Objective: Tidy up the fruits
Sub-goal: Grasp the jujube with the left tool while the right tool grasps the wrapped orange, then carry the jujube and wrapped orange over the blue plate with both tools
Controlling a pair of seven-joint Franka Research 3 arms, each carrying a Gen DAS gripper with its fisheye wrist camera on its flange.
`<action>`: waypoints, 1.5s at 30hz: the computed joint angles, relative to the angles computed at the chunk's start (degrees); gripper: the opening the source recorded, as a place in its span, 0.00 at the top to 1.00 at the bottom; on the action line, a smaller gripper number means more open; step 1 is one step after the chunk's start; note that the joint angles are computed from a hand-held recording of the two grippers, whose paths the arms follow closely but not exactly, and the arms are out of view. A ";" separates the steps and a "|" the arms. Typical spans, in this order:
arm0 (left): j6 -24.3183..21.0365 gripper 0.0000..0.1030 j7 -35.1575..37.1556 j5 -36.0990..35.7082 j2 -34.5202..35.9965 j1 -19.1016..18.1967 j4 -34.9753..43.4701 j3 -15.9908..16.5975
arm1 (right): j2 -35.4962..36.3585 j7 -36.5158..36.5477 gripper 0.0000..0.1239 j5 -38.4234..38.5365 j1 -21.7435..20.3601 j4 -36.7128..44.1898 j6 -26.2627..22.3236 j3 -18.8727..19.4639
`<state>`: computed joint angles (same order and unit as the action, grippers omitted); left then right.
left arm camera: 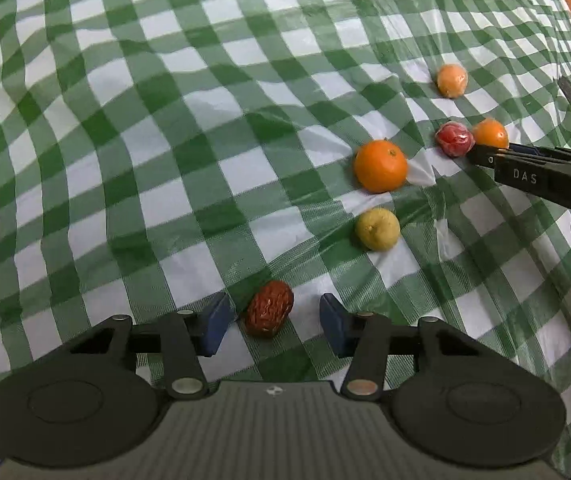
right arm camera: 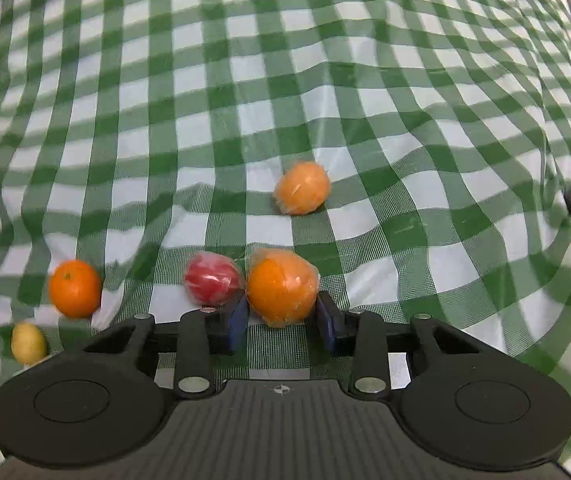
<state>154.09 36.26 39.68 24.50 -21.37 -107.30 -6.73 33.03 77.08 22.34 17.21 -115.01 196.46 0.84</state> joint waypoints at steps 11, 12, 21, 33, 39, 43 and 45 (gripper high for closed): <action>1.39 0.76 -8.79 4.40 -13.73 1.01 -11.39 -0.32 | -10.15 1.62 0.70 -2.69 -2.51 -11.03 9.11 4.06; 1.50 0.76 -9.96 4.44 -16.16 1.54 -13.53 -1.01 | -12.38 2.12 0.70 -4.34 -3.24 -13.69 10.57 5.12; -4.90 0.76 -10.19 -8.92 -41.67 3.31 -33.07 -8.39 | -33.28 40.96 0.70 -47.61 -13.91 -33.07 10.44 13.84; -17.69 0.76 -11.85 -23.48 -68.65 -4.20 -49.30 -11.99 | -51.92 78.51 0.70 -87.89 14.68 -37.98 1.03 -7.44; -21.53 0.76 -14.37 -25.35 -76.06 -6.39 -52.57 -12.63 | -56.57 79.12 0.70 -91.39 33.47 -38.91 -7.33 -20.37; -22.88 0.76 -15.12 -24.69 -79.54 -6.72 -53.62 -13.02 | -57.87 75.99 0.70 -88.49 35.36 -39.68 -9.06 -19.81; -23.13 0.76 -15.39 -24.41 -80.43 -6.80 -53.84 -13.14 | -58.62 74.08 0.70 -86.95 36.49 -40.01 -9.92 -20.11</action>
<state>130.97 20.86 15.28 -55.93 -28.17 -161.14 -19.87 -25.60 151.16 -64.62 53.70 -155.01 186.54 -19.27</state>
